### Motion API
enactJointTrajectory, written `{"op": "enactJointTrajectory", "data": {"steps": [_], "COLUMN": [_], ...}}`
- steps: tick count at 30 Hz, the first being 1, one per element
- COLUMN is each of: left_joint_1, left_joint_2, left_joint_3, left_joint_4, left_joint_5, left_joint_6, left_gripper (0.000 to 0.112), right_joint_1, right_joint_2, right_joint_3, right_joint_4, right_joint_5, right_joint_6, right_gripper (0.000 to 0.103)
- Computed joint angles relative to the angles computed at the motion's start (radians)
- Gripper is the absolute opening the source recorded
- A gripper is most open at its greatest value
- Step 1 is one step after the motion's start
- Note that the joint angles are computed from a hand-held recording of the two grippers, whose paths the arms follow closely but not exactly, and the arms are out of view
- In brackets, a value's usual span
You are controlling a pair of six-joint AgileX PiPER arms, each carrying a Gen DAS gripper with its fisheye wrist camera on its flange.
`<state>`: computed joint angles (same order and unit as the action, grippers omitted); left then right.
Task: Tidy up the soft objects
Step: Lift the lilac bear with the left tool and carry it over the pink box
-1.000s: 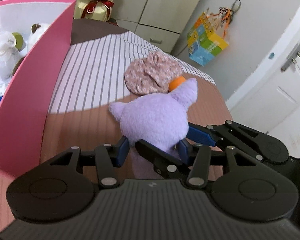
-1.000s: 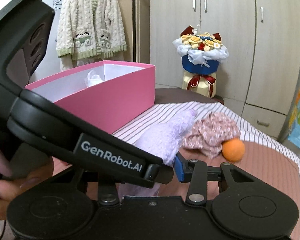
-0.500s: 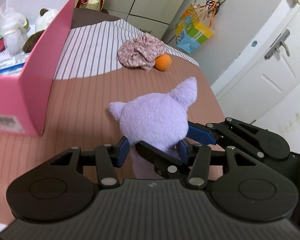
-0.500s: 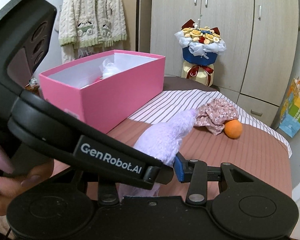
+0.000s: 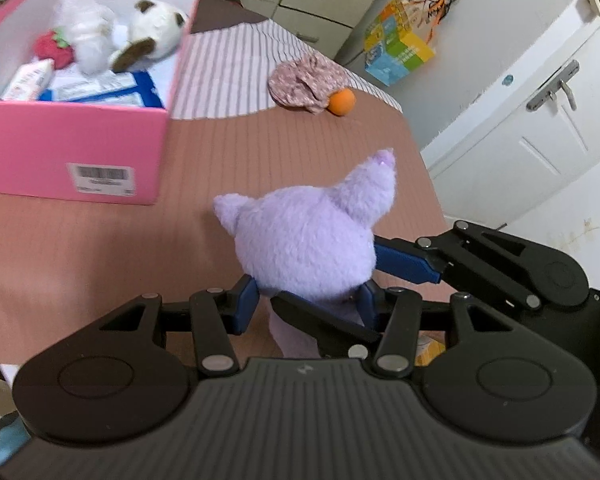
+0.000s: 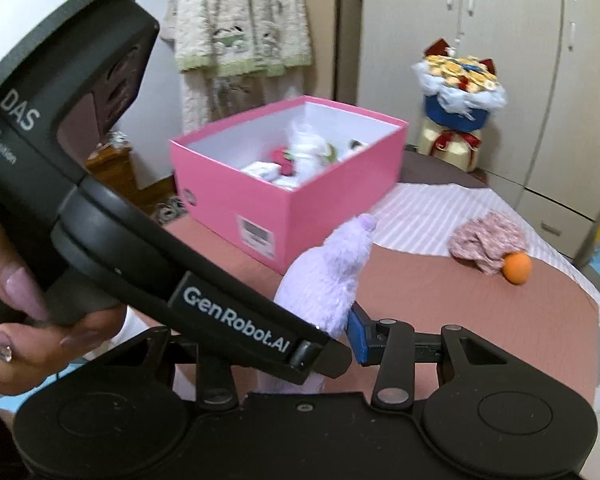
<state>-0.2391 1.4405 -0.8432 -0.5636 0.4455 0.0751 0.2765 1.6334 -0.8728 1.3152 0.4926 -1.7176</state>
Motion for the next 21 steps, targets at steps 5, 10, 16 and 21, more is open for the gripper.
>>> {"op": "enactJointTrajectory", "data": {"steps": [5, 10, 16, 21], "left_joint_1": [0.065, 0.139, 0.233, 0.332], "left_joint_2": [-0.09, -0.111, -0.118, -0.069], "left_joint_3": [-0.012, -0.105, -0.189, -0.269], "left_joint_4": [0.062, 0.14, 0.168, 0.107], "left_joint_5": [0.093, 0.212, 0.266, 0.283], "left_joint_6": [-0.053, -0.118, -0.087, -0.003], "left_gripper": [0.049, 0.049, 0.049, 0.049], "right_joint_1": [0.051, 0.086, 0.142, 0.181], "right_joint_2": [-0.052, -0.039, 0.019, 0.096], "right_joint_3": [-0.008, -0.093, -0.229, -0.345], "right_joint_4": [-0.012, -0.055, -0.078, -0.044], "right_joint_5": [0.011, 0.05, 0.048, 0.034], "right_joint_6": [0.021, 0.144, 0.24, 0.27], "right_gripper": [0.048, 0.048, 0.048, 0.048]}}
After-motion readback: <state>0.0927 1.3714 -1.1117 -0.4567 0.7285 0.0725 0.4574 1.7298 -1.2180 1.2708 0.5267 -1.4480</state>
